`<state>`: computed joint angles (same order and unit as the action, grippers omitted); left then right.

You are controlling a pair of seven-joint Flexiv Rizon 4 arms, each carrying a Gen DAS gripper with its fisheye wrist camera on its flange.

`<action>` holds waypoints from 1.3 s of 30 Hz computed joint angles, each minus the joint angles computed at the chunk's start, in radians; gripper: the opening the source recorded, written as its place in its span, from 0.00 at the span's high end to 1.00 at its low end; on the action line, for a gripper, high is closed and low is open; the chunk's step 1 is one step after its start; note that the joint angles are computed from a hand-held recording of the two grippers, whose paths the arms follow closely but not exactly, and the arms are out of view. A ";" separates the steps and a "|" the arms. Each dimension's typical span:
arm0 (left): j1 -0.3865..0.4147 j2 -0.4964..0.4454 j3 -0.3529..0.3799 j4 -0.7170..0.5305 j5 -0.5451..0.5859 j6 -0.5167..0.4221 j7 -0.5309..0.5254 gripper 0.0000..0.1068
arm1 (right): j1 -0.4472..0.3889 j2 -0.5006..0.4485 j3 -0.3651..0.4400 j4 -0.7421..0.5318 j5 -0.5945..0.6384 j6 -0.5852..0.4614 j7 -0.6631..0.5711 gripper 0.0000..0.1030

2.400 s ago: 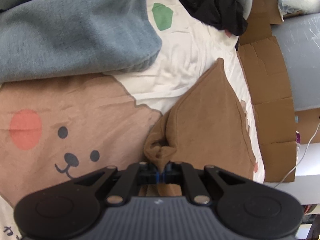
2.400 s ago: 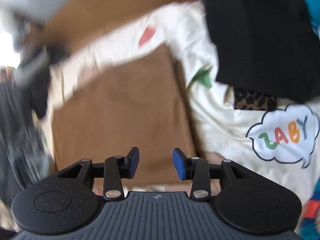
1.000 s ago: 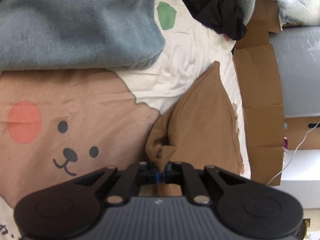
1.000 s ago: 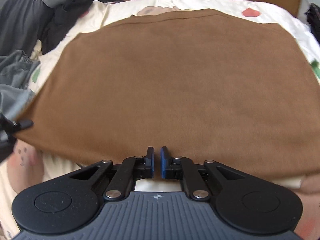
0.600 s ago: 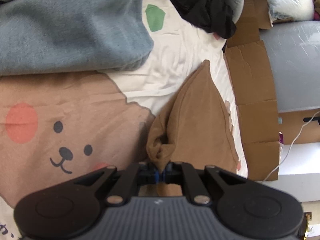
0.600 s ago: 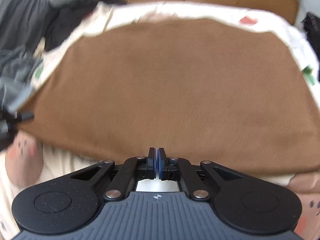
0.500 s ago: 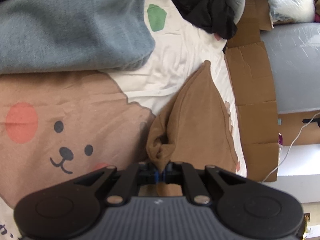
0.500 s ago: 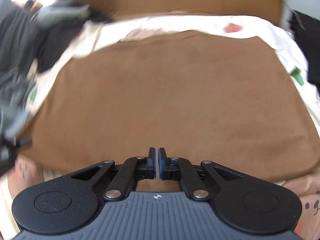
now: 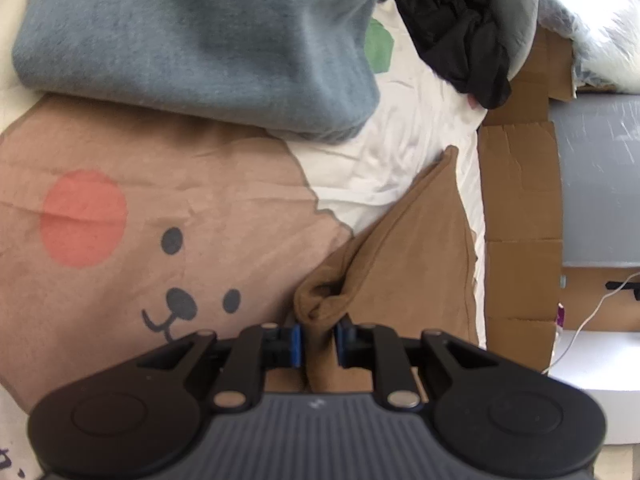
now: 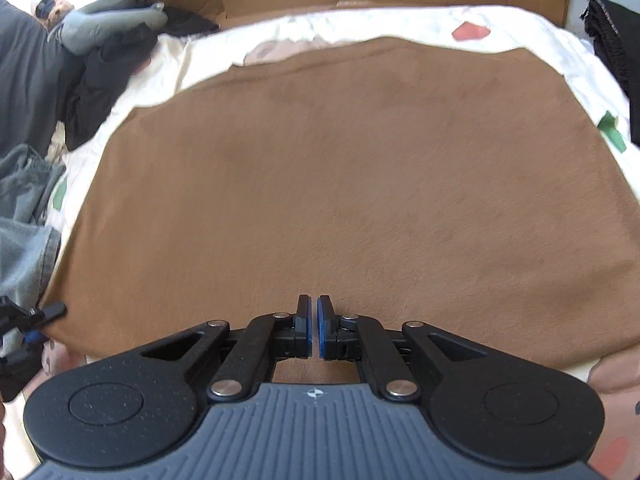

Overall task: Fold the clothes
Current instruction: 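Hold the corner with the left gripper while the right gripper closes above the shirt, then open the right gripper and move it to the corner held by the left gripper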

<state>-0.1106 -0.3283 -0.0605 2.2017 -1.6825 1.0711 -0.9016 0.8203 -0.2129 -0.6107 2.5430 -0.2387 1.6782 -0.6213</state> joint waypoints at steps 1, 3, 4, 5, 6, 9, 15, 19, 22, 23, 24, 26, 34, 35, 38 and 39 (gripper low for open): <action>0.002 0.004 0.001 0.001 -0.004 -0.008 0.013 0.92 | -0.014 0.002 0.027 0.001 0.005 -0.008 0.002 0.96; 0.003 0.013 0.003 0.000 0.015 -0.013 0.031 0.93 | 0.034 0.002 -0.012 0.022 -0.025 -0.013 0.014 0.96; 0.003 0.018 0.005 -0.001 0.031 -0.014 0.039 0.94 | 0.087 -0.001 -0.065 0.037 -0.036 -0.005 0.020 0.96; 0.004 0.023 0.004 -0.002 0.039 -0.016 0.045 0.94 | 0.142 -0.005 -0.116 0.049 -0.027 0.002 0.021 0.95; 0.006 0.030 0.003 -0.003 0.037 -0.023 0.049 0.94 | 0.178 -0.006 -0.147 0.055 -0.011 0.004 0.022 0.95; 0.008 0.050 0.000 -0.012 0.028 -0.043 0.068 0.94 | 0.275 0.010 -0.225 0.068 0.020 -0.016 0.006 0.95; 0.004 0.070 -0.004 -0.037 0.053 -0.085 0.086 0.94 | 0.289 0.054 -0.228 0.076 -0.016 -0.050 -0.001 0.96; 0.006 0.068 -0.005 -0.050 0.090 -0.090 0.072 0.94 | 0.162 0.062 -0.075 0.040 0.002 -0.092 0.007 0.97; 0.008 0.067 -0.006 -0.054 0.105 -0.088 0.064 0.94 | 0.087 0.070 0.011 0.030 0.022 -0.115 0.009 0.95; 0.008 0.067 -0.007 -0.054 0.108 -0.087 0.061 0.94 | 0.042 0.075 0.067 0.017 0.059 -0.129 -0.011 0.95; 0.008 0.068 -0.008 -0.054 0.111 -0.086 0.057 0.94 | 0.011 0.085 0.103 0.005 0.087 -0.143 -0.033 0.96; 0.010 0.070 -0.008 -0.055 0.115 -0.090 0.054 0.94 | -0.013 0.127 0.093 0.024 -0.007 -0.131 0.019 0.96; 0.014 0.081 -0.010 -0.063 0.155 -0.104 0.051 0.94 | -0.263 0.237 0.123 0.045 -0.659 -0.037 0.323 0.54; 0.015 0.081 -0.012 -0.064 0.146 -0.110 0.051 0.94 | -0.246 0.235 0.121 0.038 -0.621 -0.028 0.273 0.54; 0.016 0.078 -0.013 -0.069 0.152 -0.127 0.037 0.94 | -0.075 0.224 0.095 -0.001 -0.259 -0.049 -0.030 0.54; 0.017 0.077 -0.013 -0.072 0.157 -0.131 0.033 0.94 | -0.028 0.218 0.095 -0.024 -0.131 -0.063 -0.137 0.54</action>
<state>-0.0936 -0.2513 -0.0734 2.1299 -1.5252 0.9398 -0.8681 0.7924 0.0054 -0.5162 2.5194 -0.3697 1.6149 -0.7582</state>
